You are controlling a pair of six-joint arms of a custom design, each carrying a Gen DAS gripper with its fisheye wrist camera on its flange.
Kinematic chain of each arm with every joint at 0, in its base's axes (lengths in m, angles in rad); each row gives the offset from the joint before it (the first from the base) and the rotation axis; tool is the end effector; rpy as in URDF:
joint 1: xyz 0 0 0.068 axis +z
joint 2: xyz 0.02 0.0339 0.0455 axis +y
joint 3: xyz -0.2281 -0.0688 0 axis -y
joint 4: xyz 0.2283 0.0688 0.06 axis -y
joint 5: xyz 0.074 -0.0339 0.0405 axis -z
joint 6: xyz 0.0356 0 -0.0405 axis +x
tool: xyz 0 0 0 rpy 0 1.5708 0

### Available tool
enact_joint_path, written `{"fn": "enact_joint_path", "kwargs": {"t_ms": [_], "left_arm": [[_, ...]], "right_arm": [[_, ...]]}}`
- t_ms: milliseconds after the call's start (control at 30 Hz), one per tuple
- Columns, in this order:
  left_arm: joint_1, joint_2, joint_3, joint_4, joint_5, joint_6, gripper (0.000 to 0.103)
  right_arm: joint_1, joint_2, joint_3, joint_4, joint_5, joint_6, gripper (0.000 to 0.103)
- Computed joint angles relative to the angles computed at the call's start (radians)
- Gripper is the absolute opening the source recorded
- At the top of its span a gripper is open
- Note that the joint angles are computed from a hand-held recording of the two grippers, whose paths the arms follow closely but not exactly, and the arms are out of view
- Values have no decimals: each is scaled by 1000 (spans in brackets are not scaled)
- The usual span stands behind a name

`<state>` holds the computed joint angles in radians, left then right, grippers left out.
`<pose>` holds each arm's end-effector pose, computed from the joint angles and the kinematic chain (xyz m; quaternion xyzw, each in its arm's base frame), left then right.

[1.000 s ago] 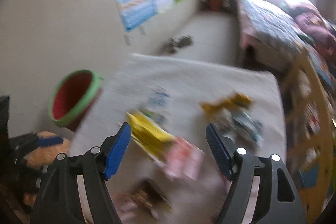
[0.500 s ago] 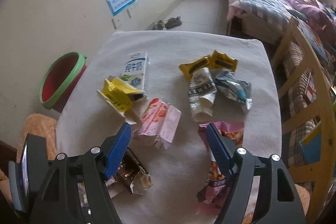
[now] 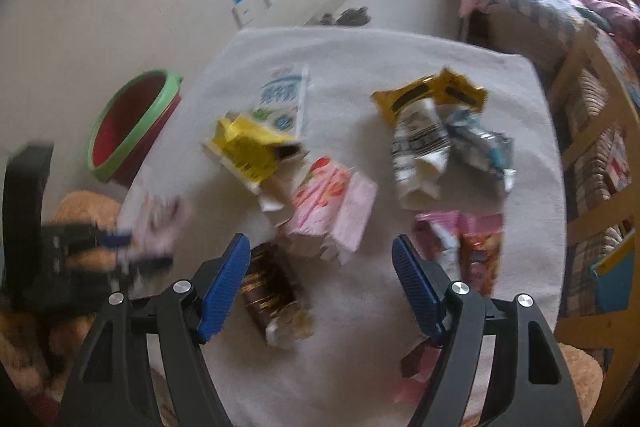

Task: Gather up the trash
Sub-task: 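Grasp the white-and-pink snack wrapper with the left tool, then grasp the brown cigarette box with the right tool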

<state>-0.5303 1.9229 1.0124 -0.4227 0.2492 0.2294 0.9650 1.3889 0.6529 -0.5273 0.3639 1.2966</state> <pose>0.2644 -0.1652 0.0786 0.3790 0.9096 -0.1396 0.0978 0.1361 0.1742 0.1268 0.1877 0.9540 0.0601 0.2259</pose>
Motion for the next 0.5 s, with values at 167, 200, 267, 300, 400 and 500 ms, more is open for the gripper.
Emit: {"fn": "enact_joint_path", "kwargs": {"t_ms": [167, 200, 267, 300, 400, 500], "left_arm": [[82, 3, 1, 16, 10, -21, 41], [99, 8, 2, 14, 18, -24, 41], [126, 29, 42, -12, 27, -18, 41], [128, 36, 48, -11, 30, -24, 41], [102, 33, 34, 8, 27, -51, 42], [98, 31, 32, 7, 25, -38, 43]], "right_arm": [[3, 50, 6, 48, -76, -67, 71], [6, 54, 1, 51, -92, -71, 71], [15, 63, -7, 53, -112, -68, 71], [19, 72, -12, 57, -124, -64, 71], [32, 104, -24, 91, -154, -47, 71], [26, 146, -17, 133, -169, -61, 71]]}}
